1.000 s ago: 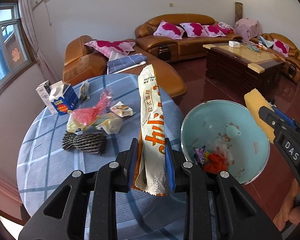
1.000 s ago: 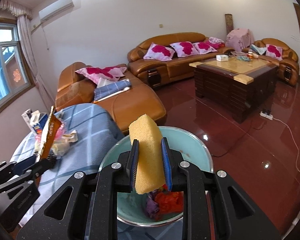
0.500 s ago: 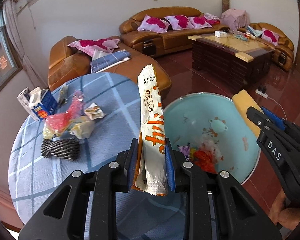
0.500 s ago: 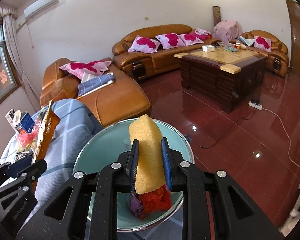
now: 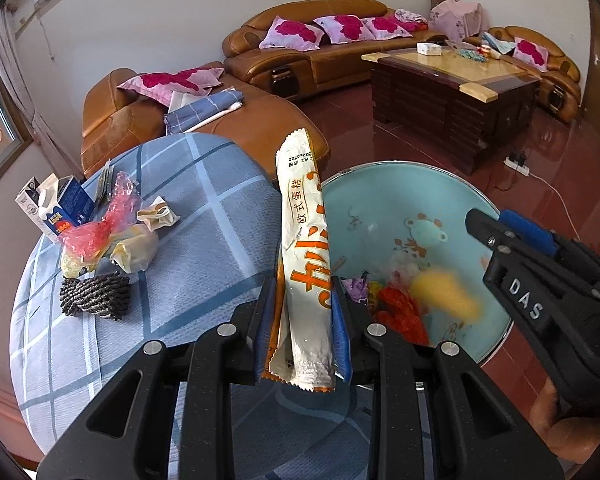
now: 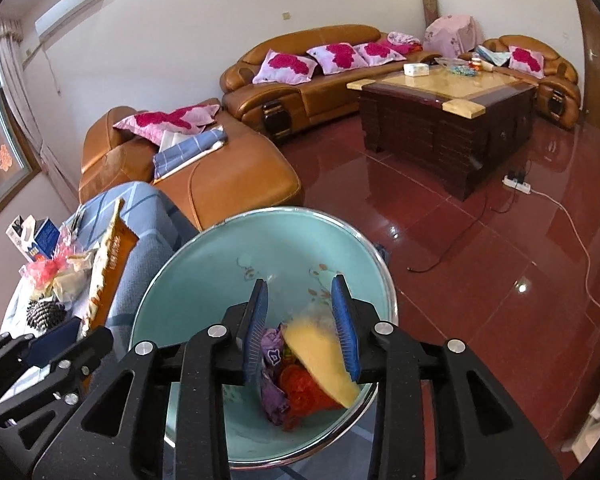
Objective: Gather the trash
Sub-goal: 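Move the wrapper and sponge over the teal bucket and open both tools, then grasp the pink plastic bag with the left tool while the right tool grasps the white juice carton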
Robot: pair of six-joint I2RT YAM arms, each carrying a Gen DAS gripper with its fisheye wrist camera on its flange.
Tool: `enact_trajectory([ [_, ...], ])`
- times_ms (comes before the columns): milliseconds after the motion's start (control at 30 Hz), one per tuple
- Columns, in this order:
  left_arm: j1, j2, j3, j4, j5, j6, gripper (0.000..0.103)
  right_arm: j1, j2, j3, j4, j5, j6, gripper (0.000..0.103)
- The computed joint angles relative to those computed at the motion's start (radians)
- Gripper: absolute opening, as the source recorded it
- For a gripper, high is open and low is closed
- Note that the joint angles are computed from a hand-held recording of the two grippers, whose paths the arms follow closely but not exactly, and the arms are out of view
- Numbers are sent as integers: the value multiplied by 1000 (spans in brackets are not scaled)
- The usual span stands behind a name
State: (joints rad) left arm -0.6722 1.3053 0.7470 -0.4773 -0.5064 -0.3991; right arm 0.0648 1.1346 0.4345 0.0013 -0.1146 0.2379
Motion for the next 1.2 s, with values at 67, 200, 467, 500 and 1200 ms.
enact_trajectory([
  [67,4,9,5,5,4,7,27,-7,-16,-1,-3,2,5,34],
  [200,-5,32,20,5,4,2,28,-26,-38,-2,-11,15,22,34],
  [467,-44,38,28,35,-12,23,58,-78,-64,-3,-28,25,47,34],
  [500,-49,33,25,39,-17,24,59,-82,-68,-3,-30,30,48,34],
  [1200,136,-256,-127,-68,-6,21,82,13,-154,-38,-23,132,56,73],
])
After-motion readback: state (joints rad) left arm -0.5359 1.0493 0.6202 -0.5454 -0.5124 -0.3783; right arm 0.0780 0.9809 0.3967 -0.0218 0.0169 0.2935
